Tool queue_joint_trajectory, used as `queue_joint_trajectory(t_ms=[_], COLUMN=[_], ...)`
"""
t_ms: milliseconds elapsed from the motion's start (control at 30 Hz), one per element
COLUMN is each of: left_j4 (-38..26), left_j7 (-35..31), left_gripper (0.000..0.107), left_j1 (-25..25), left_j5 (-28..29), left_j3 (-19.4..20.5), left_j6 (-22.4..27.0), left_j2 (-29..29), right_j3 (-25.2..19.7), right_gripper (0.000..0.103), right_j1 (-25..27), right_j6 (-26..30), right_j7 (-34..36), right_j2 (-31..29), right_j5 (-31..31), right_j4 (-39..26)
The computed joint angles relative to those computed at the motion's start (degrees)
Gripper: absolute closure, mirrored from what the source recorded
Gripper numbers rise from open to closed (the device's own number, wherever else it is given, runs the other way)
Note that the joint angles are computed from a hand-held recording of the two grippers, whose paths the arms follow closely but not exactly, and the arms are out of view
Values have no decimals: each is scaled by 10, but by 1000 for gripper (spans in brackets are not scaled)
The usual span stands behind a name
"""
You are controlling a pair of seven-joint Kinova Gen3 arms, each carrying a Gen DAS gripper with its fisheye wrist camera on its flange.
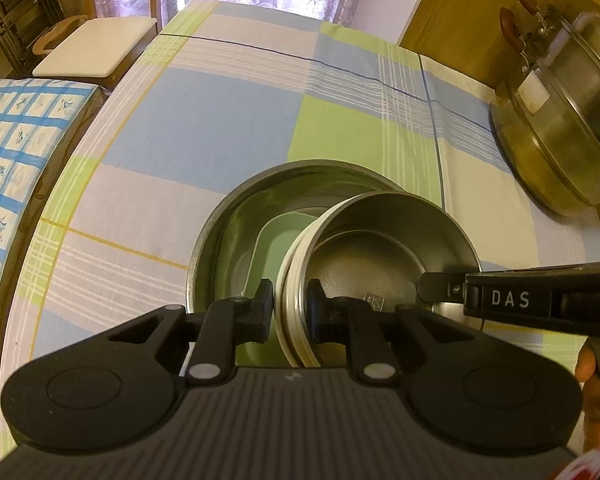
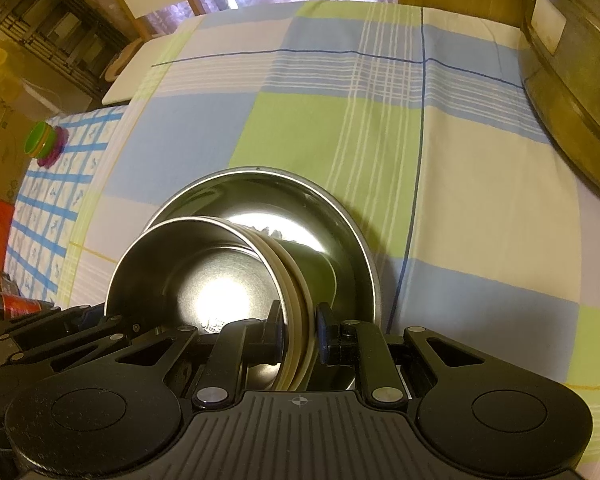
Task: Organize plates and bowls
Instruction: 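Lower the bowl stack with both tools onto the green plate in the steel plate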
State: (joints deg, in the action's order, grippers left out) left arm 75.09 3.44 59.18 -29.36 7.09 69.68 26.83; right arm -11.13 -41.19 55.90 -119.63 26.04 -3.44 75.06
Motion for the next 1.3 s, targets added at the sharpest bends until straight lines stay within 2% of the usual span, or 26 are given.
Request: queue_joint_trajectory(t_ms=[167,467,567,633,733,1067,1300], left_j4=[0,0,3,2,2,0,-4], left_j7=[-3,-13,-14,-16,-18,-25,-30], left_gripper=[92,87,87,87,87,87,87], left_j1=[5,7,4,5,6,8,18], left_j5=[-7,-11,-9,-10,-11,-18,-34], left_j3=[-1,0,0,1,1,3,5], left_j6=[1,0,-3,-1,-1,4,11], left_j2=[2,3,0,0,-1,-7,-12], right_j3=[0,-1,-3,-2,-1,-1,-1], right_gripper=[86,84,79,72,65,59,52], right_j1=[-1,-5,-2,-3,-4,-7,-11], right_j6=[-5,-13,-18,-19,-19,-21,-26], right_j7=[-3,1,6,5,3,-7,-24], right_j2=[-3,-10,-15,-17,-19,-26,-38], right_j5=[1,8,6,8,10,14,20], right_j4=[5,13,16,17,16,20,28])
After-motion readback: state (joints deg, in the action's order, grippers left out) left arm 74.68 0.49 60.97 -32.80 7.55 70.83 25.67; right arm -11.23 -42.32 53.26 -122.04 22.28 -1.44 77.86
